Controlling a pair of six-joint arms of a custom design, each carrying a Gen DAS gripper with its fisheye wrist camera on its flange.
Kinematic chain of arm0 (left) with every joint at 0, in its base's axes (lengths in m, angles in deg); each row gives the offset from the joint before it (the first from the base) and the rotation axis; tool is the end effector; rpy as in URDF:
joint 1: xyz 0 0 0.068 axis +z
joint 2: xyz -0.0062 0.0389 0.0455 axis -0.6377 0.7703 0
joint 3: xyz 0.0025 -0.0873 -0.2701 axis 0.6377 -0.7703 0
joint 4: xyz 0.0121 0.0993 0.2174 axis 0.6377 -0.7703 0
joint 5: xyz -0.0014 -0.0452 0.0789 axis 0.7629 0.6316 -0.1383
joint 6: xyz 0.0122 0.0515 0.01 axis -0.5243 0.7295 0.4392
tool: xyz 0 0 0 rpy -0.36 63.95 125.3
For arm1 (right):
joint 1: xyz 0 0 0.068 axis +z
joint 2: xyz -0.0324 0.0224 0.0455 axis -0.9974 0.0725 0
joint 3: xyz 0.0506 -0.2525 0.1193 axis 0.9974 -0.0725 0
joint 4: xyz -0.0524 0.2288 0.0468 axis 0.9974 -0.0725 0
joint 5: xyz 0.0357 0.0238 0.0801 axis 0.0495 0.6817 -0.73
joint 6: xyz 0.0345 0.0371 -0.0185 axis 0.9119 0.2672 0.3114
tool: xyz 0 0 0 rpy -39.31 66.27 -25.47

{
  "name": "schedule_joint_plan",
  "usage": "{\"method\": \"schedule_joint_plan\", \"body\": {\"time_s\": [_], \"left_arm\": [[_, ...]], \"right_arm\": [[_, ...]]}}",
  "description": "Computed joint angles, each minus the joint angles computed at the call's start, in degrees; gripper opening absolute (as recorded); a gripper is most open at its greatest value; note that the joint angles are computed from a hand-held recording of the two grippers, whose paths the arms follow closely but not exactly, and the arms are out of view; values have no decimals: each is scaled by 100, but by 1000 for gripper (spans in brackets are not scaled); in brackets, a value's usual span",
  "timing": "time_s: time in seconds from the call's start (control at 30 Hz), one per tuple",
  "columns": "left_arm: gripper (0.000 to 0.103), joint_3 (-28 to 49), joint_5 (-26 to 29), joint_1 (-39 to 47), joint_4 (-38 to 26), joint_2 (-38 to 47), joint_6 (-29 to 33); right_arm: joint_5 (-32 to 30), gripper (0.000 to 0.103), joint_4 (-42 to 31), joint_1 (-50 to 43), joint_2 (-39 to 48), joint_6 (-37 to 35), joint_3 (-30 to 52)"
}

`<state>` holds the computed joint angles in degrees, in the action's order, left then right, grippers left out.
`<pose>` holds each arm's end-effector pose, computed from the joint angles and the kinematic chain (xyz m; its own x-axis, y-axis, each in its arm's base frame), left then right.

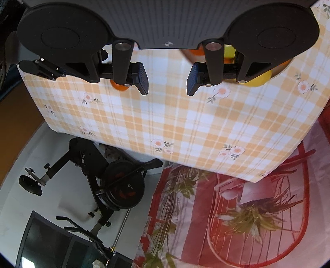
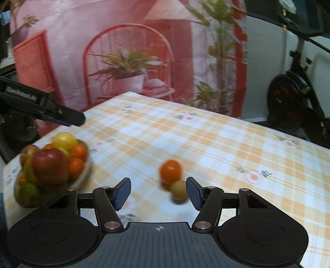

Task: Organize fruits
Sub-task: 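Withdraw both tools toward the last tangerine and kiwi, then close the right tool on the kiwi while the left tool closes on the tangerine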

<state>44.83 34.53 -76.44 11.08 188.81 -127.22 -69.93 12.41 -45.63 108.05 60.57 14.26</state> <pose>0.2105 -0.1360 0.0722 -0.6296 -0.3168 -0.7093 -0.2567 0.9466 -0.1950 0.2476 0.2152 0.0178 -0.5357 -0.3351 -0.7751 -0.6685 0.7291 0.1468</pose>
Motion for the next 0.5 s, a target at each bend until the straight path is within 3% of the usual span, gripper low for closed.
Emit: {"method": "schedule_joint_plan", "body": {"time_s": [0.23, 0.5], "left_arm": [[43, 663, -137, -13, -177, 459, 220], [43, 1131, -21, 63, -382, 787, 393]], "right_arm": [[-93, 44, 124, -318, 543, -102, 351], [-416, 40, -55, -424, 911, -224, 804]]}}
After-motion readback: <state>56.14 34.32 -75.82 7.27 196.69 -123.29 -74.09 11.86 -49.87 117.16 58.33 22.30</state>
